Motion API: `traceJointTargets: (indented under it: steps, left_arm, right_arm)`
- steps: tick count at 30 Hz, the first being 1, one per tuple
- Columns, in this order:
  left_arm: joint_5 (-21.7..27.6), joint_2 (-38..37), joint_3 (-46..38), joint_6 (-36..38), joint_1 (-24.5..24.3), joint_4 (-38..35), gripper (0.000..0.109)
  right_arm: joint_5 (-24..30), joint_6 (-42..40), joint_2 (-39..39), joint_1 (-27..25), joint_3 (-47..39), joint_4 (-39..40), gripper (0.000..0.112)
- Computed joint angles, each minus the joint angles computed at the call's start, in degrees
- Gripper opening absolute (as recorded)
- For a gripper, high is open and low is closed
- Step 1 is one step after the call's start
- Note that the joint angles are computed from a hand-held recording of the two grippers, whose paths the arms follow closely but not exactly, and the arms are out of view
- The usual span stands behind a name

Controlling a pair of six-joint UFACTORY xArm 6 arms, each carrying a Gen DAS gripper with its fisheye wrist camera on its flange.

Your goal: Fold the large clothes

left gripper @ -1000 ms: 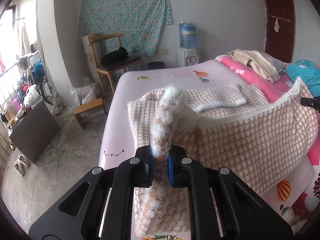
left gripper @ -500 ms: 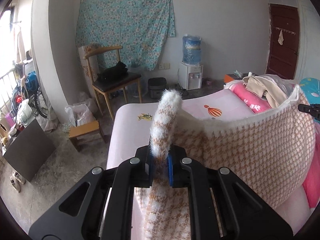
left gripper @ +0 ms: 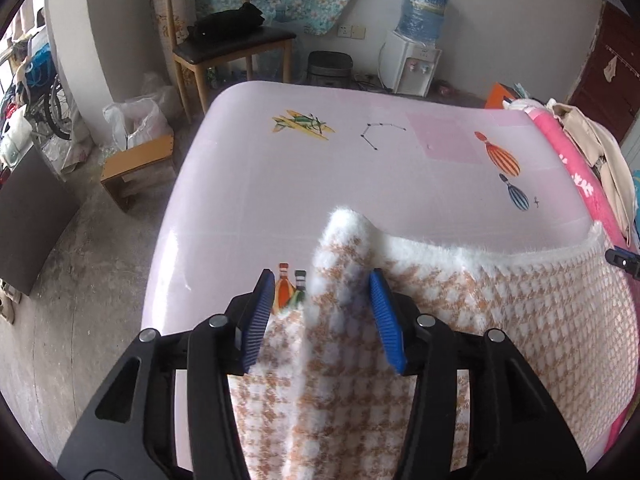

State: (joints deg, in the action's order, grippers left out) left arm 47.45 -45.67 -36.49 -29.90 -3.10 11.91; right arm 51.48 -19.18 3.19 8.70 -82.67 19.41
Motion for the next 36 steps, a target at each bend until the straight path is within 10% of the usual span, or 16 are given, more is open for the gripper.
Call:
traceJointTargets:
  steps: [4,11,16,20,22,27,36]
  left_arm:
    - [-4.5,-4.0,-0.1,2.2,-1.2,-2.2,0.046]
    - [-7.1,9.0,-3.9,9.4,-7.6,-15.8,0.052]
    - [-12.4,2.6,4.7,13.7,-0.6,-29.7,0.051]
    - [-7.5,-3.6,8.4,24.5,8.2,-46.0,0.051]
    - [-4.8,-6.9,9.7,25.1,12.0,-48.6,0.051]
    - [-0.1,-16.8,11.2,17.1,10.5,-36.1,0.053]
    - [7.3,-18.4,12.1,-9.2,-25.1,-1.3,0.063]
  right_arm:
    - [-5.9,-5.1,-4.2,1.2,2.9,3.4,0.053]
    - [0.1,-12.0,-0.8,9.2,1.0,5.2,0.053]
    - [7.0,-12.2,3.6,1.2,-2.8,15.5,0.051]
    - [18.3,-7.0,9.8,-8.8,-9.5,27.4,0.028]
    - [14.2,-2.2,7.7,-9.6,-7.6,22.4,0.033]
    - [3.8,-6.4,-6.2,-7.9,5.3,18.3,0.033]
    - [-7.4,-14.8,-25.5,7.3,31.1,2.4,0.043]
